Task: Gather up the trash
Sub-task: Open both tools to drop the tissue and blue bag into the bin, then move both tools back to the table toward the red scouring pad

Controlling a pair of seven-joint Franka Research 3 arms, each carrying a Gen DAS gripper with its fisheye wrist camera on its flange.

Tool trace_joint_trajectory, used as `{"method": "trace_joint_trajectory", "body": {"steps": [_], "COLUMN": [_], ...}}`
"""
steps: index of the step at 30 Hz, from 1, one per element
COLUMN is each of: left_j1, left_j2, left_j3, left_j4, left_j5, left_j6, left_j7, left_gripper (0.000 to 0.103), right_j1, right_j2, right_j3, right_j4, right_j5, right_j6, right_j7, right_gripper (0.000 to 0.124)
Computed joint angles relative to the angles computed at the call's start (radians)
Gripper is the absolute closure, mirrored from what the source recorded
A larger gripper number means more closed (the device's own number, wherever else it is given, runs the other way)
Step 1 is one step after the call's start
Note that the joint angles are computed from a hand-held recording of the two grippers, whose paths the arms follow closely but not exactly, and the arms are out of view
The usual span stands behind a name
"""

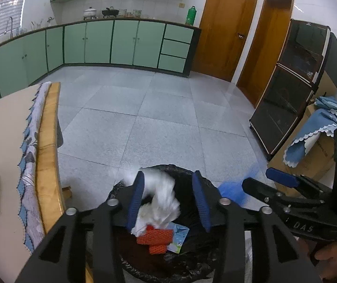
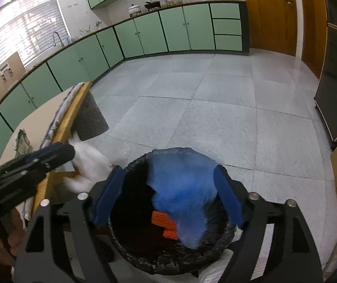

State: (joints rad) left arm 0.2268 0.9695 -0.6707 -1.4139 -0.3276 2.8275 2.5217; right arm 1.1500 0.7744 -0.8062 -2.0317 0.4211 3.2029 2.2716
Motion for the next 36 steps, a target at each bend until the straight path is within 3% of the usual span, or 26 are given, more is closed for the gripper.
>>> {"method": "trace_joint_trajectory", "body": {"steps": [7, 9, 13, 17, 21, 25, 29, 33, 36], "left_j1": [0.029, 0.051, 0.123, 0.194, 0.231, 0.234, 0.199, 0.19, 0.2], "left_j2": [-0.005, -0.014, -0.032, -0.049, -0.066, -0.072, -0.064, -0.039, -0.017], "left_j3": [-0.021, -0.038, -0.089, -0.12, -0.091, -0.024, 0.076, 0.121, 0.12], "left_j4": [-0.005, -0.025, -0.081, -0.13, -0.141, -0.131, -0.088, -0.052, -0.034], "left_j5": [-0.016, -0.021, -0.005, 0.029, 0.062, 0.101, 0.127, 0.167, 0.205], "left_j6": [0.029, 0.065, 0.168, 0.274, 0.348, 0.406, 0.384, 0.335, 0.298], "left_j7": [0.002, 0.008, 0.015, -0.002, -0.056, -0.111, -0.189, -0.249, -0.275], "left_gripper": [0.05, 0.043, 0.039, 0.036, 0.035, 0.035, 0.035, 0.035, 0.035], "right_j1": [0.036, 0.068, 0.125, 0.132, 0.099, 0.05, -0.013, -0.078, -0.126], "right_j2": [0.016, 0.034, 0.077, 0.112, 0.158, 0.206, 0.266, 0.313, 0.341], "right_j3": [-0.044, -0.084, -0.146, -0.158, -0.141, -0.117, -0.09, -0.054, -0.021], "right_j4": [0.012, 0.024, 0.044, 0.106, 0.226, 0.362, 0.517, 0.655, 0.747], "right_j5": [-0.011, -0.02, -0.049, -0.072, -0.096, -0.138, -0.196, -0.249, -0.285], "right_j6": [-0.024, -0.045, -0.055, -0.056, -0.061, -0.088, -0.122, -0.17, -0.208], "right_j7": [0.042, 0.062, 0.115, 0.137, 0.158, 0.184, 0.225, 0.262, 0.285], "right_gripper": [0.037, 0.034, 0.03, 0.029, 0.028, 0.028, 0.028, 0.028, 0.029]}}
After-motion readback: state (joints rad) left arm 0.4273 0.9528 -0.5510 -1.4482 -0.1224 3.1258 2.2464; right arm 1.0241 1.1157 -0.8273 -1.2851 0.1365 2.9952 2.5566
